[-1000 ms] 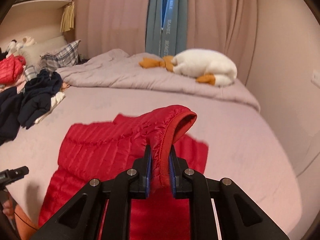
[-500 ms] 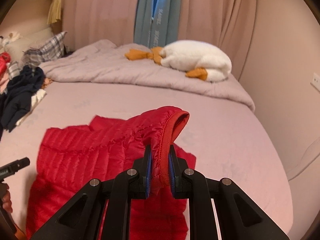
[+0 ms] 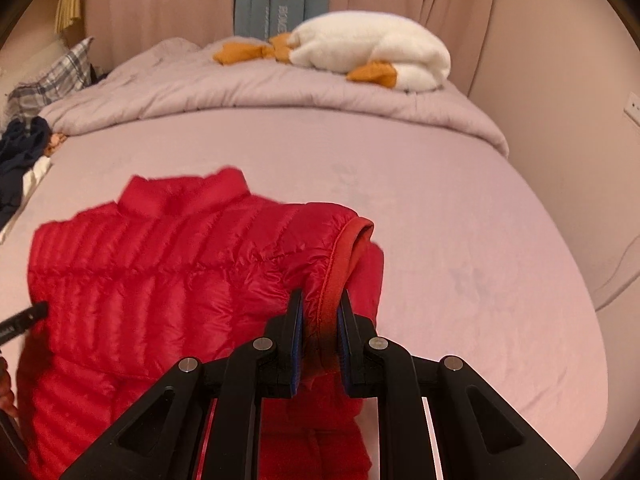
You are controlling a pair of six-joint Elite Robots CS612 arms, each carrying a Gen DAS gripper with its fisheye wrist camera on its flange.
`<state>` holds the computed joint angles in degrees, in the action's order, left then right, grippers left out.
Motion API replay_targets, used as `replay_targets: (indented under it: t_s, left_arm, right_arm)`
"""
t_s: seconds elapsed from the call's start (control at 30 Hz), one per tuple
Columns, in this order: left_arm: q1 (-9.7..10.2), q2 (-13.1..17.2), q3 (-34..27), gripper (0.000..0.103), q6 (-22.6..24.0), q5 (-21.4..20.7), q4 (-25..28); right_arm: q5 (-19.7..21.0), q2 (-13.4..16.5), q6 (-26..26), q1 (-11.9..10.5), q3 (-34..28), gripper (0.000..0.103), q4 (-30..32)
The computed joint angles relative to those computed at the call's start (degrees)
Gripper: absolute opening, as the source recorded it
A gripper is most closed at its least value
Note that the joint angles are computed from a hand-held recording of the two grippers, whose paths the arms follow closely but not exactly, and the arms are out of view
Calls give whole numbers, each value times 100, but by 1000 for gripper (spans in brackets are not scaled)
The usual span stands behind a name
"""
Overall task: Fold large clothes
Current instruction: 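Lift the hem with the right gripper and fold it toward the collar, then lay the folded hem down and open the right gripper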
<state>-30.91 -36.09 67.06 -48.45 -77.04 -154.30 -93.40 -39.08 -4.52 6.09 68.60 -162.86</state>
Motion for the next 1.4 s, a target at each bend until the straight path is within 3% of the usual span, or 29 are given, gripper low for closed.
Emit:
replay_targets:
  t_s: [0.27, 0.87, 1.1, 1.2, 1.27, 1.33, 1.4]
  left_arm:
    - [-40, 76, -120, 66, 19, 249, 217]
    - [-21, 122, -161, 68, -56, 218, 221]
    - [-76, -57, 122, 67, -163, 307, 27]
    - [-123, -224, 336, 67, -86, 373, -46]
    - [-131, -353, 539, 68, -117, 274, -322]
    - [-155, -461, 704, 73, -190, 254, -567]
    - [-191, -607, 896, 80, -227, 252, -788]
  right_arm:
    - [67, 131, 128, -59, -66, 16, 291]
    - [141, 300, 307, -84, -169, 16, 434]
    - [55, 289, 456, -80, -129, 17, 371]
    - [-249, 221, 459, -30, -49, 28, 309]
    - [-506, 164, 434, 16, 30, 49, 228]
    - [-704, 84, 472, 37, 147, 63, 99]
    - [-627, -50, 517, 15, 346, 65, -120]
